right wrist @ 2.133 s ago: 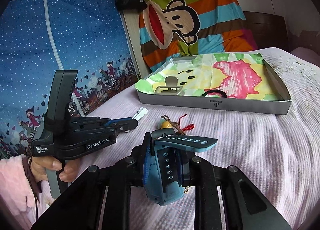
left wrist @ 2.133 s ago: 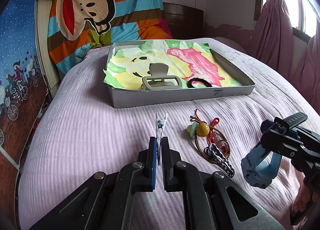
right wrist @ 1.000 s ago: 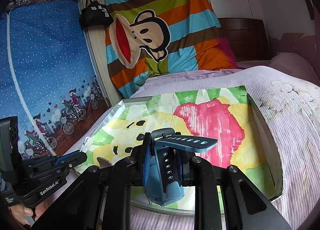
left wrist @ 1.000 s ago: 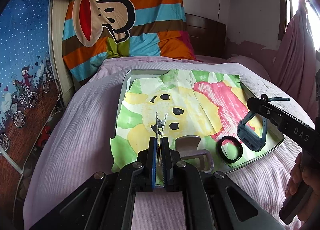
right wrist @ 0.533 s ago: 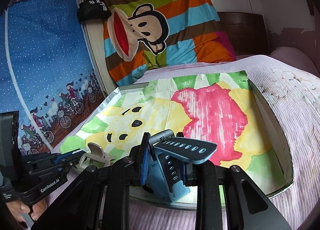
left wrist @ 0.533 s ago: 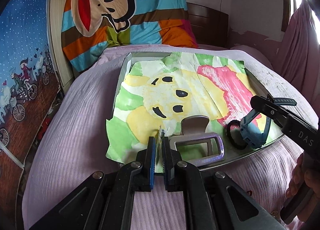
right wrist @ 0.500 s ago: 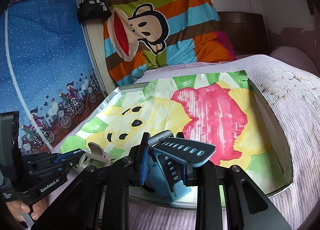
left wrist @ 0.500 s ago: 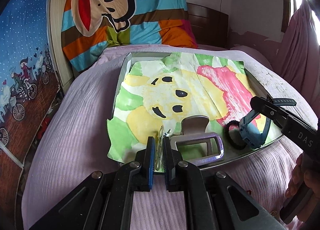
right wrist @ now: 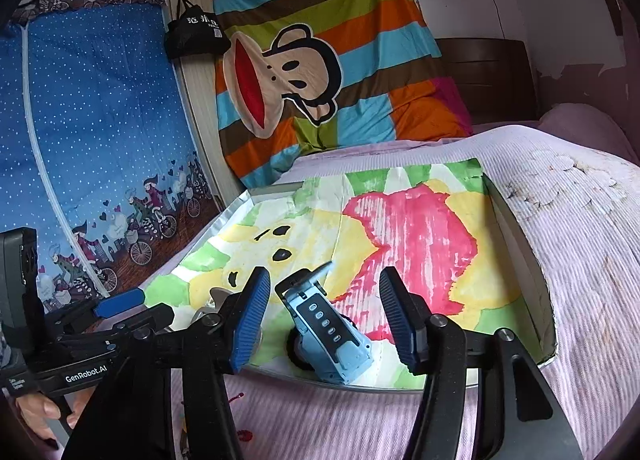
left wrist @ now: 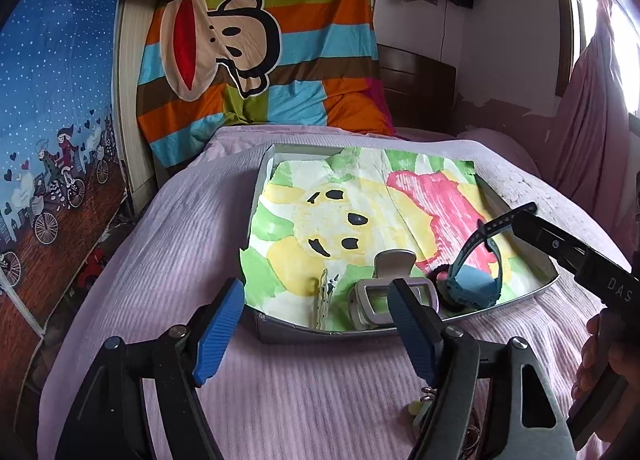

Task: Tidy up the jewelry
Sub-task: 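Lower the watch into the tray with the right tool while the left tool releases the chain there, then withdraw both open tools from the tray toward the remaining jewelry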

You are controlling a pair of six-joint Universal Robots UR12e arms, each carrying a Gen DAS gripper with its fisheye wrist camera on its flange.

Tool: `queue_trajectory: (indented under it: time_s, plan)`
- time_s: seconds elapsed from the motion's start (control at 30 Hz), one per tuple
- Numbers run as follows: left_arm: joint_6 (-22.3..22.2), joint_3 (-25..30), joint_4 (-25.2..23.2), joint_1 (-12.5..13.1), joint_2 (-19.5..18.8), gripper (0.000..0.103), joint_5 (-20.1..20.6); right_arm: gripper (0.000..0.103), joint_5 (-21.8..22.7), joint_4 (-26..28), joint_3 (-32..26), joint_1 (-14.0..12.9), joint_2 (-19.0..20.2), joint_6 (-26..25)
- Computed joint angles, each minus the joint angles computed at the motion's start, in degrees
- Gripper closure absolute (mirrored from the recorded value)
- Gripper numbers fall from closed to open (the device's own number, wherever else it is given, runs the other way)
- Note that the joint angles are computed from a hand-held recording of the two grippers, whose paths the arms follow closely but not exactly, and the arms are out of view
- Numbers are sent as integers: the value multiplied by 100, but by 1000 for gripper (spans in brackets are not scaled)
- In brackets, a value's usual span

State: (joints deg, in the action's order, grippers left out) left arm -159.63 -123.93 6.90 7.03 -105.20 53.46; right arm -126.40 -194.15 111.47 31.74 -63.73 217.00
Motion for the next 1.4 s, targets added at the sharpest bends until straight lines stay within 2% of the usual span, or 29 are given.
queue_trajectory:
  time_s: [0.2,0.27,0.3,0.47,0.73,1.0,1.4]
  plan:
    - [-339,-282,726,168,62,7,-288,23,-385,-365,113,200,-42,-94]
    - [-397,-392,1003,205,82,3,-310,10,-585,-491,146,304,-37,-176]
    - [-431,-444,1119,237,91,2,-350,8,-689,-563,162,359,-31,-217]
    - [-653,-713,1740,405,104,0,-579,2,-1131,-893,259,616,-20,-334]
    - [-539,-1016,2338,605,138,0,-816,1,-1752,-1032,331,957,-19,-485]
    - [-235,-1176,2356,765,197,0,-1064,1,-1896,-806,405,1128,-56,-416]
    - [288,-1307,1699,896,320,0,-1375,1,-1725,210,597,1165,-291,109]
